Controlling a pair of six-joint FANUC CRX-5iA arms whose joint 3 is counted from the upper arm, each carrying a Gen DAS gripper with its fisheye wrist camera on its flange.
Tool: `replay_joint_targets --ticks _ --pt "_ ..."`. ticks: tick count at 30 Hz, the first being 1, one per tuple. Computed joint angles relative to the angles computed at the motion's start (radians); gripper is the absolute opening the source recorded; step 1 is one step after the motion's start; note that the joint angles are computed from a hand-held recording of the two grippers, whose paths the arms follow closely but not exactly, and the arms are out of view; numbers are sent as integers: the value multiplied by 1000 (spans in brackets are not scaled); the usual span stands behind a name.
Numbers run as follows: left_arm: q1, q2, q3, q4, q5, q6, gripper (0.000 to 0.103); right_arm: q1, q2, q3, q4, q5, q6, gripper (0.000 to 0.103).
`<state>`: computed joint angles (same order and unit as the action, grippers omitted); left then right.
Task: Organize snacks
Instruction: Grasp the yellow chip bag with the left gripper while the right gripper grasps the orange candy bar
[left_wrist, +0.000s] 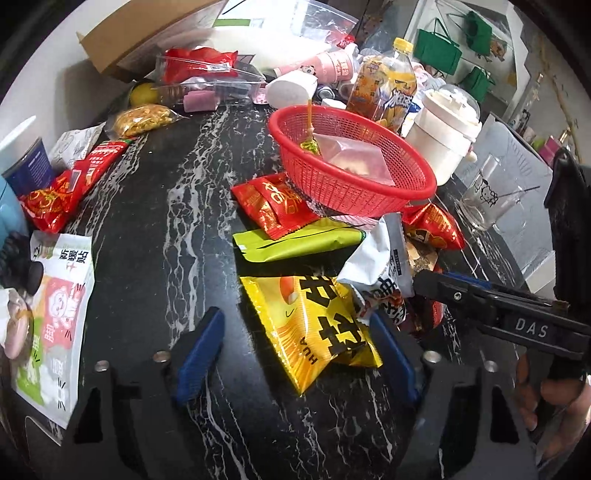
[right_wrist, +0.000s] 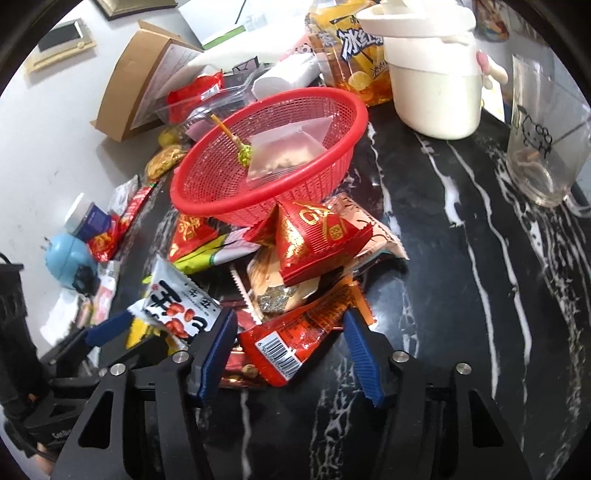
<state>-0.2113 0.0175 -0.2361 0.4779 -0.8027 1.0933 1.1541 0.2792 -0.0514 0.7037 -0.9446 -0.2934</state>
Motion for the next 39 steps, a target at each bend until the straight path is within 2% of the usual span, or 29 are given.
replay_joint_targets --ticks 3,4,7,9,12,19,30,35,39 --pt "4 9 -4 26 -16 -18 60 7 21 28 -14 -51 37 52" --pt "6 11 -7 35 -23 -22 50 8 24 31 -19 -57 44 50" --pt "7 11 -6 18 -29 -12 44 17 24 26 -8 -78 56 41" --pt "13 5 -15 28 -31 -23 43 23 20 17 -2 -84 58 35" --pt "15 -7 -21 17 -30 -25 42 32 6 -7 7 -80 50 33" --pt "21 -42 -52 31 -79 -56 42 67 -44 -73 16 -60 20 32" --pt "-17 -73 -86 66 -163 -136 42 159 -87 -109 -17 -135 41 32" --pt "-54 -79 -70 5 -164 -104 44 197 -93 -108 -34 -193 59 32" --pt "-85 -74 -39 -64 -154 -48 49 208 -111 -138 -17 -185 13 35"
